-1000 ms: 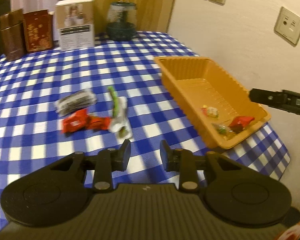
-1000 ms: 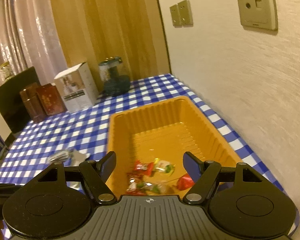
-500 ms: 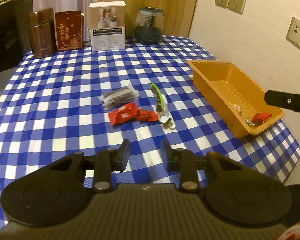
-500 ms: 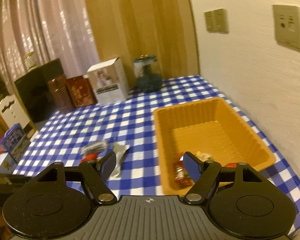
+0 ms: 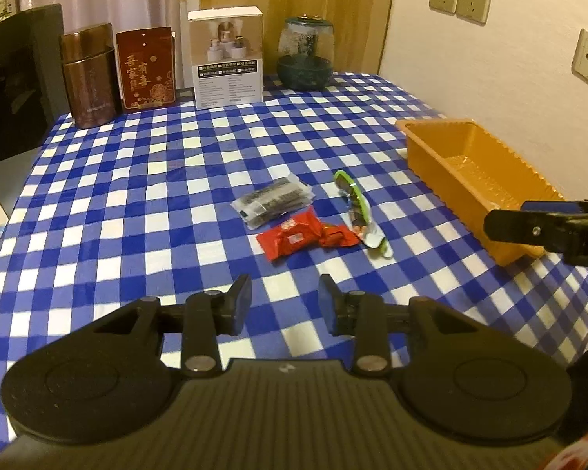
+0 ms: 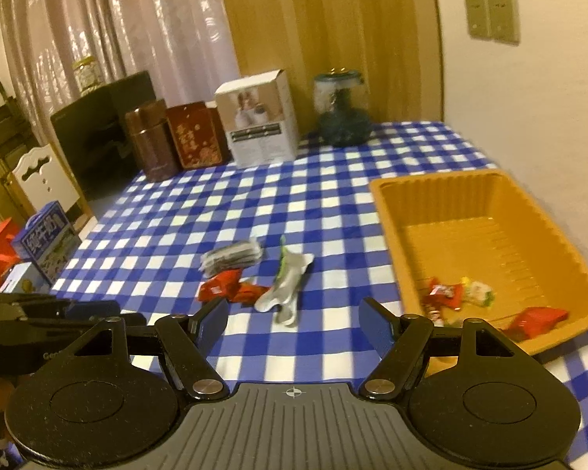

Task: Organize snacks
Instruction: 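Move both open tools back from the tray to the snack pile, then grasp the red wrapped snack with the left tool while the right tool grasps the white pouch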

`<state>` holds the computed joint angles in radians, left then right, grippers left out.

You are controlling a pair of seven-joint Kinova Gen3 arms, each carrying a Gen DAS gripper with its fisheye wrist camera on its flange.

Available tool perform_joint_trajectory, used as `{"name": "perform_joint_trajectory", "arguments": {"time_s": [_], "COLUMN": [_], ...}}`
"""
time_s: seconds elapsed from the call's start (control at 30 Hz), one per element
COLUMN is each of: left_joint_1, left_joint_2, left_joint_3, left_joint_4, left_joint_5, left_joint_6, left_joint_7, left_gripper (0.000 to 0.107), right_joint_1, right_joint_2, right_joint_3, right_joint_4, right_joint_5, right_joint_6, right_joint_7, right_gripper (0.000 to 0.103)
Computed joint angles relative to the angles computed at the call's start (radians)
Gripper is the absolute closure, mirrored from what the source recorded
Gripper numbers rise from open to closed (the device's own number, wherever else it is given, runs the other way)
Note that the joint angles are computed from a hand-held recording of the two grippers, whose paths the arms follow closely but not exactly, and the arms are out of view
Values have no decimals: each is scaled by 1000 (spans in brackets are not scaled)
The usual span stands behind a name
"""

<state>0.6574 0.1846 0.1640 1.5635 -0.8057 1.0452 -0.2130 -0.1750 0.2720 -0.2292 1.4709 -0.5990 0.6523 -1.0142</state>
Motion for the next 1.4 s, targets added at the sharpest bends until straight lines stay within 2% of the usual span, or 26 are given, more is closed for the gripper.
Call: {"name": "perform_joint_trajectory", "arguments": {"time_s": [0.27,0.73,0.8,1.0,1.23,1.33,1.4], "left_joint_1": [-61,-90,-96,-106,-145,-144,-143], "left_joint_2": [-2,77,90,115,135,138,140], "left_joint_3": [-16,-84,-93,-117,-136,-157,-165], "left_joint_4": [52,96,93,99,99,94,84], "left_joint_5": [2,-65,-59,-70,1,42,82], "left_joint_6": [-120,-282,-295,-366,-483,-504,-500], "left_joint_7": [-125,-298,-335,-475,-668,-693,-693], "left_gripper": [75,72,72,72,69,69,73], "right_joint_1": [-48,-84,-86,-90,-90,-89,-91], "right_joint_2": [71,211,228,269,295,305,314], "right_joint_3": [5,-17,-22,-33,-42,-48,-50], "right_joint_4": [-52,-157,-171,-207,-225,-234,-245], "right_joint_5": [69,166,172,188,196,196,196], "right_joint_6": [-18,-47,-49,-46,-47,-46,-43], "right_joint_7": [-89,-225,-234,-260,-268,-265,-265], "right_gripper": [29,30,35,37,37,38,41]}}
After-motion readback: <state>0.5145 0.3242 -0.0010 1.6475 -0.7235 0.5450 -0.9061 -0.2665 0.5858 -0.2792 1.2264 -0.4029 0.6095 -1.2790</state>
